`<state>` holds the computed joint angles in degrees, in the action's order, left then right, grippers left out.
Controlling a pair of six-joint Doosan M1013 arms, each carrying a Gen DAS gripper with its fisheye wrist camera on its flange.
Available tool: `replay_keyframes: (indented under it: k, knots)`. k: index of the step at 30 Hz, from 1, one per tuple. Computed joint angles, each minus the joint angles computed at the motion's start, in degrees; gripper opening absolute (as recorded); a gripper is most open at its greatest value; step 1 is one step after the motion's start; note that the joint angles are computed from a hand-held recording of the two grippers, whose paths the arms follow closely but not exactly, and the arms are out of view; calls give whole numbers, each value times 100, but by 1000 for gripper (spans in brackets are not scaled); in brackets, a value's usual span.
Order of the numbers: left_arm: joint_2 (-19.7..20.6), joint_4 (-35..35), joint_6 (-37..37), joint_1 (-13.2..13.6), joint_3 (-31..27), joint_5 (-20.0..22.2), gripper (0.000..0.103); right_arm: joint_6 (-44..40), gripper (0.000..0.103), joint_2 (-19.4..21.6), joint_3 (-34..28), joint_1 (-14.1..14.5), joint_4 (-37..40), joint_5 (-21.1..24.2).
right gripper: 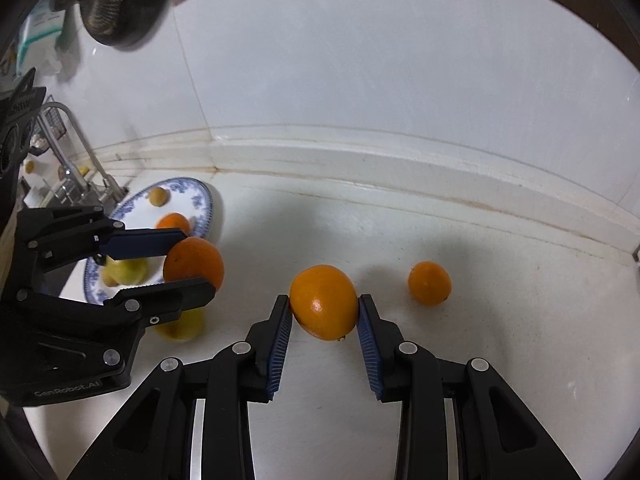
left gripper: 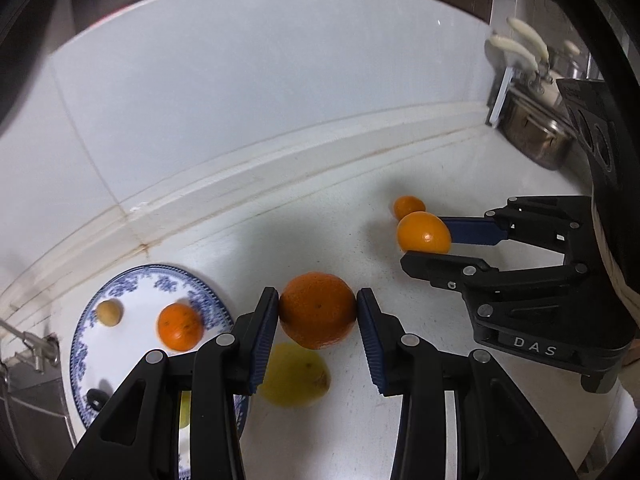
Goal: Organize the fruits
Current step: 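Grasp an orange with the left gripper while the right gripper grasps another orange, then carry both oranges over the plate and open both grippers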
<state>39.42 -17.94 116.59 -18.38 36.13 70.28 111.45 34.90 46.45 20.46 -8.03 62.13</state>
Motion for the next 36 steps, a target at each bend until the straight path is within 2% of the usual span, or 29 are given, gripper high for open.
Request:
replay_keyframes:
  k: [10,20,31,36]
  knots:
    - [-357,-318,-19,232,501,-452,39,122,34,-20,-198,328,-562,-61]
    - [-488,-470,75,488,676,-651,39,76,34,166,-639,527,-584,-48]
    - [-432,-490,133,767,578,-684,39,-40,34,751,-1650,673,-488,347]
    - [-327,-415,92,894,415,-649,39,-161,34,1198,-2453,707,-398,735]
